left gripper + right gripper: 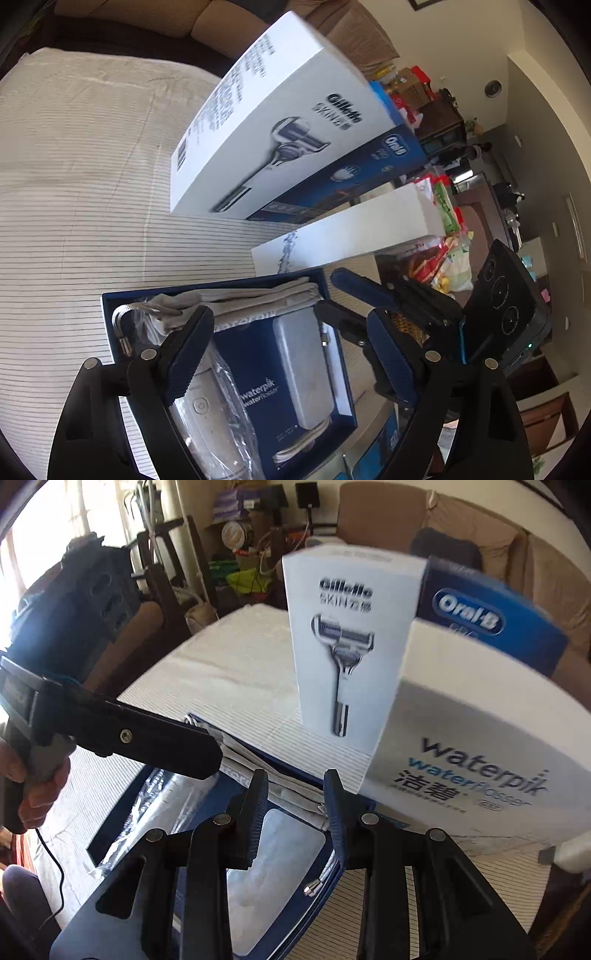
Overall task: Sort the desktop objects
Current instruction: 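Grasp the white Waterpik lid box at its ends with both grippers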
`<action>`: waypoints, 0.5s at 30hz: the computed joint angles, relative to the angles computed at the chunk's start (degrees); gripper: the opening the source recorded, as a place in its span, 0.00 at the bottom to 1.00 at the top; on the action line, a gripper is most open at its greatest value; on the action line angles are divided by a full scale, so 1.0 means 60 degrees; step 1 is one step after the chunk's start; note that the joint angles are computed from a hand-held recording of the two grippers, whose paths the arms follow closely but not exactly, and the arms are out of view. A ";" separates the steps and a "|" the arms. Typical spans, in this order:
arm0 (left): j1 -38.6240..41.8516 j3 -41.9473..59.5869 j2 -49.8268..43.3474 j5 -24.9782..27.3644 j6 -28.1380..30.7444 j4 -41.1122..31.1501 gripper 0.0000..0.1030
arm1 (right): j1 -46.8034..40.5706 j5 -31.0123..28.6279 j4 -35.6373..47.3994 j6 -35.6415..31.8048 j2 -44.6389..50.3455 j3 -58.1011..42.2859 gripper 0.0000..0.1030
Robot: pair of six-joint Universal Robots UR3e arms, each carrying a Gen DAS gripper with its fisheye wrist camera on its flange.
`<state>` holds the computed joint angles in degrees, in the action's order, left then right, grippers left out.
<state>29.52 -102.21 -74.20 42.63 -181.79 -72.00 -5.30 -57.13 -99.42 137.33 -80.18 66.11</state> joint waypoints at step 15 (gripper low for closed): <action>-0.5046 0.4921 -0.3487 0.5327 0.0360 0.0919 0.92 | -0.5744 0.2650 0.5118 -0.3468 0.0097 -0.3234 0.86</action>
